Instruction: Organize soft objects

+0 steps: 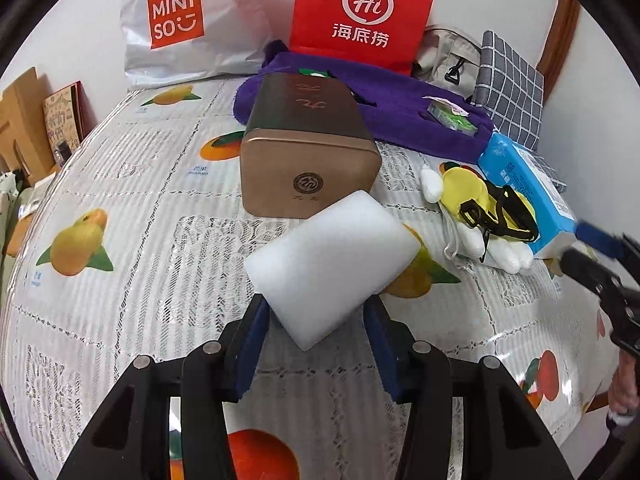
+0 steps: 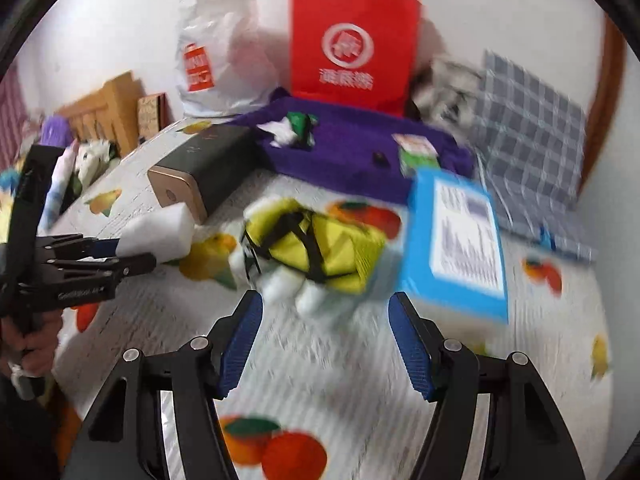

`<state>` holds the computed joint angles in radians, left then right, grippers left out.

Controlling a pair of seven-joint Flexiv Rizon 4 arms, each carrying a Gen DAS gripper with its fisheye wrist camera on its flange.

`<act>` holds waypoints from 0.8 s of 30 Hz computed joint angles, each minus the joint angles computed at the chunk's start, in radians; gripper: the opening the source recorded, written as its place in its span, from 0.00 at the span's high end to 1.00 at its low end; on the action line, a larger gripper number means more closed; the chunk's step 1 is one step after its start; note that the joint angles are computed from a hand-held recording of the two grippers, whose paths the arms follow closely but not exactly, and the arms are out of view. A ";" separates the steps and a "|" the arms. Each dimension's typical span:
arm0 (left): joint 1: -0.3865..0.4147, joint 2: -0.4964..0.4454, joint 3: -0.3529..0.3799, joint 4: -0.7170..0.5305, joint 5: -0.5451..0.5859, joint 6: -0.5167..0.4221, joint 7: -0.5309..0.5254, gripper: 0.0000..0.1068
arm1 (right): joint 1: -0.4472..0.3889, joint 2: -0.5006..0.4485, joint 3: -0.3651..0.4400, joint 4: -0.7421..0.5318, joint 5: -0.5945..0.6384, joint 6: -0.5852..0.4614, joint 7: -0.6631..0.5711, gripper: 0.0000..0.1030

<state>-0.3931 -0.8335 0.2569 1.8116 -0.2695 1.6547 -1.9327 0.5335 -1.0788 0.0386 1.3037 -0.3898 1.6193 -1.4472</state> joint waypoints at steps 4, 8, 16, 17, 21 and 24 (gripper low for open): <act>0.022 0.007 -0.022 0.021 0.004 0.027 0.003 0.55 | 0.026 -0.038 -0.027 -0.083 -0.030 -0.071 -0.014 0.36; 0.057 0.006 -0.065 0.033 -0.006 0.064 0.021 0.55 | 0.058 -0.079 -0.075 -0.158 -0.061 -0.149 -0.024 0.36; 0.049 -0.005 -0.062 0.023 -0.030 0.069 0.060 0.55 | 0.097 -0.156 -0.137 -0.285 -0.107 -0.264 -0.013 0.37; 0.050 -0.005 -0.064 0.024 -0.032 0.071 0.064 0.55 | 0.098 -0.162 -0.140 -0.293 -0.109 -0.267 -0.007 0.44; 0.054 -0.003 -0.073 0.027 -0.044 0.073 0.070 0.55 | 0.070 -0.160 -0.085 -0.308 -0.088 -0.268 -0.025 0.60; 0.058 0.004 -0.081 0.034 -0.052 0.070 0.070 0.55 | 0.036 -0.143 -0.019 -0.297 -0.051 -0.254 -0.052 0.68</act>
<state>-0.3351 -0.8295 0.1758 1.8459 -0.3219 1.7243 -1.8627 0.5694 -1.2217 0.0199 1.0065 -0.4408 1.3657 -1.4991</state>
